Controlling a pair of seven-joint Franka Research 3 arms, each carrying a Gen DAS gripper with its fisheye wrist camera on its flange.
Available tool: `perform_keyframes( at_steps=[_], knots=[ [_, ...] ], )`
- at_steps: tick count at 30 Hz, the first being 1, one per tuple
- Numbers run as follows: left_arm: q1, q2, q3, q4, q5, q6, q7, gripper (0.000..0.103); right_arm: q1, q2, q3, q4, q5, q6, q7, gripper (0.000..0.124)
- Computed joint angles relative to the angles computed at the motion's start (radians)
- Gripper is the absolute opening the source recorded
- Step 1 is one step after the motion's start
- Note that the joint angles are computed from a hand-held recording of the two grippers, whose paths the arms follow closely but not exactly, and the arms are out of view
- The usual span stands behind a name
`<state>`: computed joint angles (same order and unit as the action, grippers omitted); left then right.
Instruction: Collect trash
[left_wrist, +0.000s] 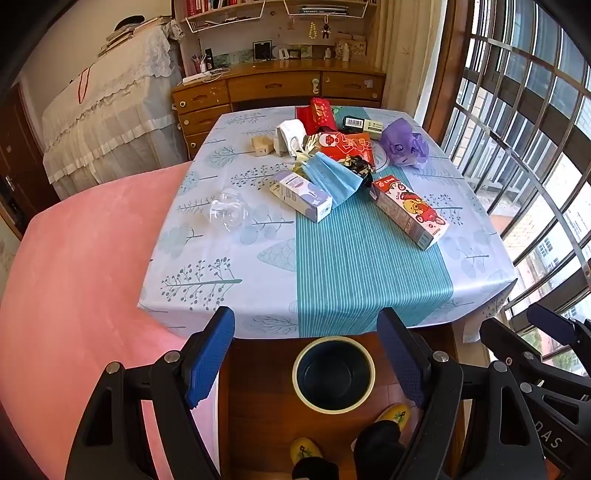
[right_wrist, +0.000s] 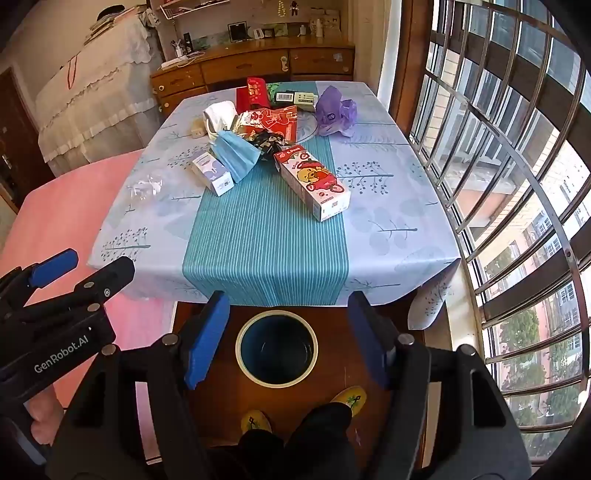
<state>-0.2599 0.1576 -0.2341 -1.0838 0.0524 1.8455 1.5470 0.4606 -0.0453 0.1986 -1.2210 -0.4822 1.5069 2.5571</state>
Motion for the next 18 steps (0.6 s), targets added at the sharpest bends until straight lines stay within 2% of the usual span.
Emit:
perform_keyframes(
  at_steps=[6, 9, 11, 15, 18],
  knots=[
    [0.0, 0.0, -0.001, 0.001, 0.0, -0.001, 0.006, 0.081, -0.003, 0.0, -0.004, 0.0, -0.001, -0.004, -0.001, 0.064],
    [-0.008, 0.031, -0.002, 0.049, 0.009, -0.011, 0.005, 0.081, 0.001, 0.019, -0.003, 0.025, -0.01, -0.011, 0.005, 0.064],
    [-0.012, 0.039, -0.003, 0.058, 0.013, -0.005, 0.008, 0.081, -0.002, -0.001, -0.016, -0.01, 0.002, 0.013, -0.002, 0.064],
    [-0.003, 0.004, 0.0, 0.005, 0.001, 0.036, 0.01, 0.081, -0.006, 0.003, -0.009, 0.002, 0.003, 0.008, 0.0, 0.064],
    [-0.002, 0.003, 0.0, 0.008, 0.001, 0.033, 0.011, 0.081, -0.007, 0.011, -0.009, 0.013, 0.004, 0.006, 0.003, 0.064]
  ],
)
